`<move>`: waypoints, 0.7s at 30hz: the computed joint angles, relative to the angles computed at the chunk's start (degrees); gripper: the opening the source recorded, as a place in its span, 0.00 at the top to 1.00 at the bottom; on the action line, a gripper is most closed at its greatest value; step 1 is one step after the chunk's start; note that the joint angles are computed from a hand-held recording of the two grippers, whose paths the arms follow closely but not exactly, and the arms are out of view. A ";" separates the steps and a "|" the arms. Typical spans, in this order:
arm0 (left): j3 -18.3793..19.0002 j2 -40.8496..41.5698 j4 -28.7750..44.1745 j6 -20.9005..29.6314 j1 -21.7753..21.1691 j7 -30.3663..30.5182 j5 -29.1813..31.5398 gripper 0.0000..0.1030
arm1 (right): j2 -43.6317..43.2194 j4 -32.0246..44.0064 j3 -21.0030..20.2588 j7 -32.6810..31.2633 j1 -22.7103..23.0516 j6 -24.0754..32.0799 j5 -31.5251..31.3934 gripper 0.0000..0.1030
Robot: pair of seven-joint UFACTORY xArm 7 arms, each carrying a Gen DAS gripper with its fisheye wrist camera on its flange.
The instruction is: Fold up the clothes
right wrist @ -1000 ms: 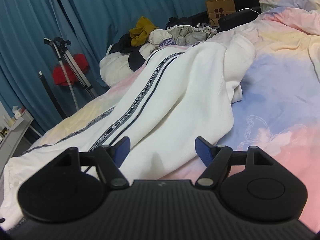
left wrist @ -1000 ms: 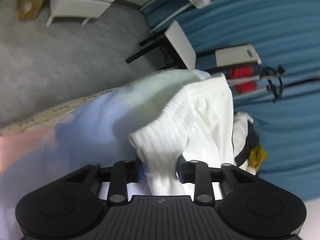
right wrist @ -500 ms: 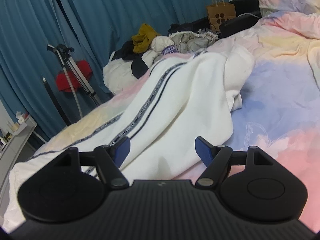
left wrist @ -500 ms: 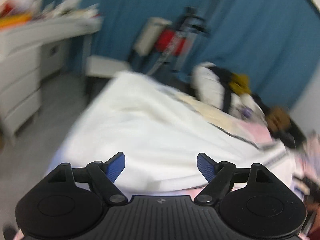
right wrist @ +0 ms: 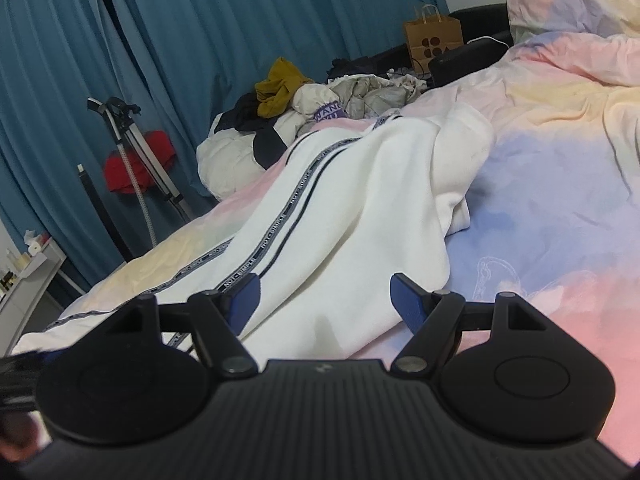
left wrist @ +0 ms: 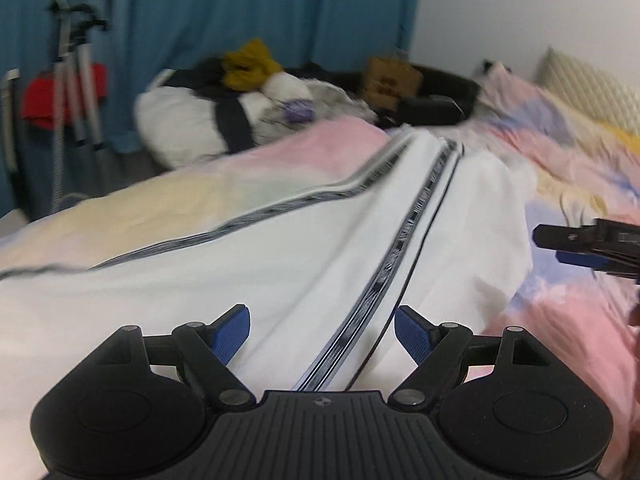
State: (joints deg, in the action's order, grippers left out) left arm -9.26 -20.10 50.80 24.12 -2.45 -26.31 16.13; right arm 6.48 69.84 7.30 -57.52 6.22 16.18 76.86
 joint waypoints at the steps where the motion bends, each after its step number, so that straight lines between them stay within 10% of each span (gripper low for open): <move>1: -0.59 3.34 1.67 -0.96 0.90 -0.24 1.55 0.21 | 0.48 0.37 0.04 -0.13 0.02 -0.18 0.19 0.28; 6: 2.70 17.70 9.93 -4.89 -1.86 3.41 -1.44 0.40 | 3.11 2.31 0.67 -1.20 -0.38 -0.61 0.35 0.28; 10: 3.74 19.58 13.18 -3.13 -3.89 1.40 1.01 0.78 | 5.70 4.36 1.16 1.06 -1.31 -0.96 -0.66 0.28; 21: 0.23 1.94 5.76 -1.51 -9.62 7.35 0.01 0.95 | 4.87 4.81 1.68 2.13 -4.87 0.39 3.52 0.28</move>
State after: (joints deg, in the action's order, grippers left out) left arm -9.03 -18.16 56.57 22.61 -12.08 -18.95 16.14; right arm 11.35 74.65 8.98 -55.39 1.34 16.57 80.39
